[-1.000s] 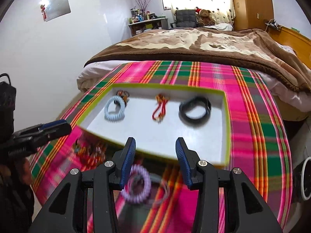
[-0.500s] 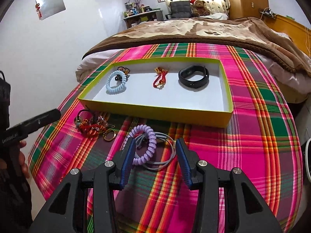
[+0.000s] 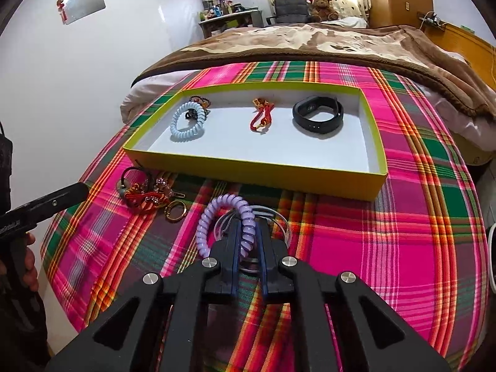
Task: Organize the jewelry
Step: 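Grasp the red beaded bundle with the left tool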
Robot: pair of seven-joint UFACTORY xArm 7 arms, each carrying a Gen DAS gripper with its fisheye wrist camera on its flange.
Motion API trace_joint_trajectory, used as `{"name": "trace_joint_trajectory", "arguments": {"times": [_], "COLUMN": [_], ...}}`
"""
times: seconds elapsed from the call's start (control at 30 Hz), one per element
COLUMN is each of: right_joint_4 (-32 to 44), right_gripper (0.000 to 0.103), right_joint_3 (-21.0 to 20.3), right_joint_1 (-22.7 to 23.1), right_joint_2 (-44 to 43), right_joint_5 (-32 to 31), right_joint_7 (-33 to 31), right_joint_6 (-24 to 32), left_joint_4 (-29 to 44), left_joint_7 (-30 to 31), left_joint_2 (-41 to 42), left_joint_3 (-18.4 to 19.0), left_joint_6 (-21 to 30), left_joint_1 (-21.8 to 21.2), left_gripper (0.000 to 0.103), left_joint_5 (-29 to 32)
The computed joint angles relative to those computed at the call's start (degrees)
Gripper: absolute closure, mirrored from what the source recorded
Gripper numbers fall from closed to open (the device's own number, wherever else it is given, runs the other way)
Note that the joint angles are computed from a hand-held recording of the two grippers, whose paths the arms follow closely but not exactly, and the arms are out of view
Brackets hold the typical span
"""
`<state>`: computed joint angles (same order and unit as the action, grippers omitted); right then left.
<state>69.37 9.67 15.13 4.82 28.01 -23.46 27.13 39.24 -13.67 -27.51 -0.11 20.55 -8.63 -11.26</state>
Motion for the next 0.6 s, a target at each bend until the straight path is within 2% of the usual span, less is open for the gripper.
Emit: {"name": "trace_joint_trajectory", "arguments": {"times": [0.07, 0.27, 0.33, 0.5, 0.6], "right_joint_4": [-0.5, -2.2, -2.7, -3.8, -4.0], "right_gripper": [0.094, 0.094, 0.094, 0.094, 0.094], "right_joint_3": [0.1, -0.3, -0.6, -1.6, -2.1], "right_joint_1": [-0.1, -0.7, -0.7, -0.3, -0.2], "right_joint_2": [-0.4, -2.6, -3.4, -4.9, -5.3], "right_joint_5": [0.7, 9.7, 11.9, 14.7, 15.0], "right_joint_7": [-0.6, -5.3, -6.5, -7.3, -7.5], "right_joint_6": [-0.5, -2.0, -2.0, -3.1, -3.1], "left_joint_4": [0.2, 1.7, 2.2, 4.4, 5.9], "left_joint_7": [0.0, 0.5, 2.3, 4.7, 3.4], "left_joint_2": [0.1, 1.2, 1.7, 4.2, 6.0], "left_joint_3": [-0.1, -1.5, -1.3, -1.8, -3.7], "left_joint_6": [0.4, 1.7, 1.6, 2.0, 2.4], "left_joint_1": [0.1, 0.8, -0.5, -2.6, -1.3], "left_gripper": [0.042, 0.042, 0.042, 0.042, 0.042], "left_joint_5": [0.3, 2.7, 2.7, 2.1, 4.3]}}
